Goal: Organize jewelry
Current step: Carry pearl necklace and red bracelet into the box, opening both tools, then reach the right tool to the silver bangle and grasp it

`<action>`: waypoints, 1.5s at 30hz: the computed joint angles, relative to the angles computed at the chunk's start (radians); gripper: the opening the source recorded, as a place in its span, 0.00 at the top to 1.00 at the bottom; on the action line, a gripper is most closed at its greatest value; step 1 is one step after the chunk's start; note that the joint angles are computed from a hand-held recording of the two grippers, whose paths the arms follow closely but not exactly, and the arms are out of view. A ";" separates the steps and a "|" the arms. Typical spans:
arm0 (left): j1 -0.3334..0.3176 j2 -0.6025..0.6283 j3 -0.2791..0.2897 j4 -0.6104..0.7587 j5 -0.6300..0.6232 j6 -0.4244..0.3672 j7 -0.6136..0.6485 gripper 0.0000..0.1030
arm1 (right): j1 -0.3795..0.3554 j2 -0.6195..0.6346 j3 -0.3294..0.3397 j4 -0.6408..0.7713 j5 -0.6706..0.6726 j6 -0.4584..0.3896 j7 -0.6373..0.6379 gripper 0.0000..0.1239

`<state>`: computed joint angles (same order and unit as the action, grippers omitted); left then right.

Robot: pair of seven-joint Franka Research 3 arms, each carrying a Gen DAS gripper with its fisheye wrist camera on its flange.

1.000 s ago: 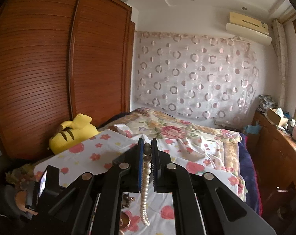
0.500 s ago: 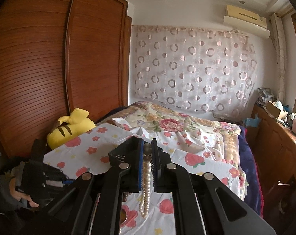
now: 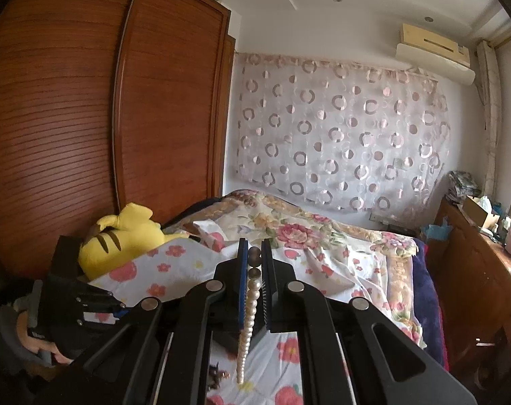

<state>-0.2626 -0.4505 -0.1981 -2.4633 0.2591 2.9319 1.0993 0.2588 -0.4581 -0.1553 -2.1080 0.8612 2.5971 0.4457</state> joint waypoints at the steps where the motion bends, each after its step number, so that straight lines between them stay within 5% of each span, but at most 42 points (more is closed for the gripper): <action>1: 0.004 0.006 0.001 0.008 0.002 0.001 0.001 0.94 | 0.002 -0.001 -0.001 0.000 0.002 -0.003 -0.004 0.93; 18: 0.099 0.174 -0.021 0.176 0.069 0.005 -0.082 0.94 | -0.023 0.207 0.067 0.153 -0.026 0.008 0.125 0.93; 38: 0.092 0.387 -0.003 0.380 0.072 -0.092 -0.084 0.94 | -0.068 0.290 0.108 0.012 -0.070 0.024 0.126 0.92; 45: 0.092 0.429 -0.002 0.436 0.123 -0.126 -0.113 0.93 | -0.068 0.249 0.095 -0.023 -0.032 0.011 0.077 0.81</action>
<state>-0.1710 -0.0219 -0.2000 -2.0274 0.3822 2.8059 0.9865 0.1911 -0.2094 -0.0604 -2.1314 0.8294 2.6085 0.5225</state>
